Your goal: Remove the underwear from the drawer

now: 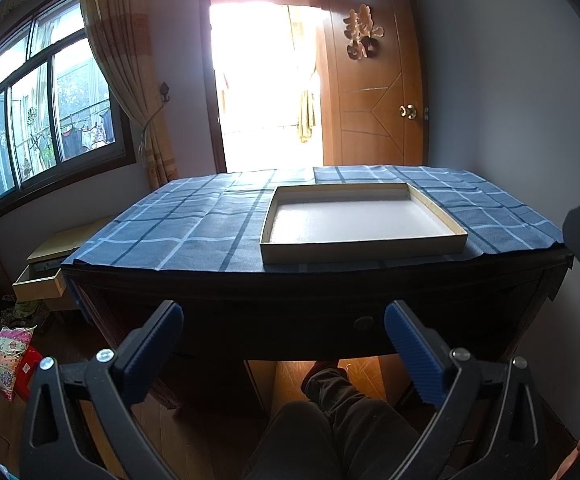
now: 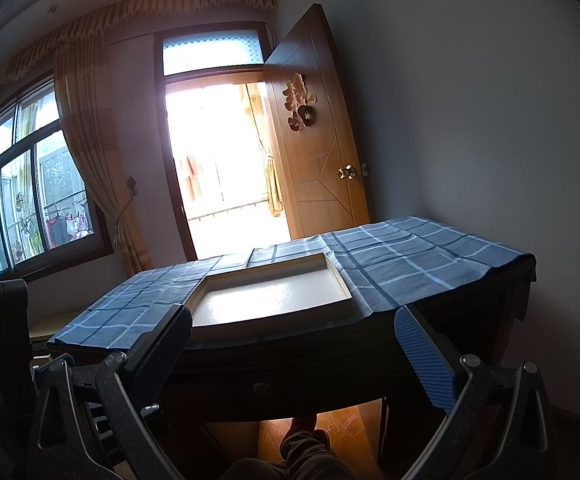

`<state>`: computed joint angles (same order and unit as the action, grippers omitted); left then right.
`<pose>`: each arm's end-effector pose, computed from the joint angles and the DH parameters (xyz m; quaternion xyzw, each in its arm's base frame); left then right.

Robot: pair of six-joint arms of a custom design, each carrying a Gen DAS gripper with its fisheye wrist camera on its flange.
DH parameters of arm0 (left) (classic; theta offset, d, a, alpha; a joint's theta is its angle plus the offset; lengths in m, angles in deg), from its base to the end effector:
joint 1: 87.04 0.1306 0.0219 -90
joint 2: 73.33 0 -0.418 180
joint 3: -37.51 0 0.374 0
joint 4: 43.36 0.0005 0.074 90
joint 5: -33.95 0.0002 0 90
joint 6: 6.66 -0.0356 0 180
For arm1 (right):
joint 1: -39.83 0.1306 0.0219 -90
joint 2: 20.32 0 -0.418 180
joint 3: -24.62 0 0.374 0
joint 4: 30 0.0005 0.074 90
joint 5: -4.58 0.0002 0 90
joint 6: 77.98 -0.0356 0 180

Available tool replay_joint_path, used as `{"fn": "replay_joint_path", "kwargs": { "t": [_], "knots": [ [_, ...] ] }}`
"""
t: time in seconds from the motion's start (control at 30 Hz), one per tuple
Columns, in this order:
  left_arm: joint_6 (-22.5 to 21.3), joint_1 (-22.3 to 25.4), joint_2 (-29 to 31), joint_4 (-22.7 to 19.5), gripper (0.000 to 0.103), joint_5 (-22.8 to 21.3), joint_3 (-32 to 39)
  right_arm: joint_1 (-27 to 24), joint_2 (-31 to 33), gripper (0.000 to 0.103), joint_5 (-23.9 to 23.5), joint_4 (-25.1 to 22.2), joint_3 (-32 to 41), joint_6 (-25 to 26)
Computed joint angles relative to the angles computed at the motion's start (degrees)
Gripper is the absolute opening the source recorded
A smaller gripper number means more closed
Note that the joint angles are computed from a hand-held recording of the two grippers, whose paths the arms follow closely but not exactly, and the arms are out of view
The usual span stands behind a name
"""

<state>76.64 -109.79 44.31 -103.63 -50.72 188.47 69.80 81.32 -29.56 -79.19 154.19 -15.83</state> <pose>0.5756 -0.2455 0.6566 0.2399 0.8173 -0.1122 0.5117 0.4691 0.2359 0.6809 0.2509 0.7340 -0.0973 0.6235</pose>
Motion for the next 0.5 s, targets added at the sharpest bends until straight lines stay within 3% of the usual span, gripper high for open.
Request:
{"fn": "replay_joint_path", "kwargs": {
  "t": [0.5],
  "knots": [
    [0.2,0.2,1.5,-0.9,0.103,-0.2,1.2,-0.6,0.1,0.103,-1.0,-0.5,-0.6,-0.9]
  ]
}}
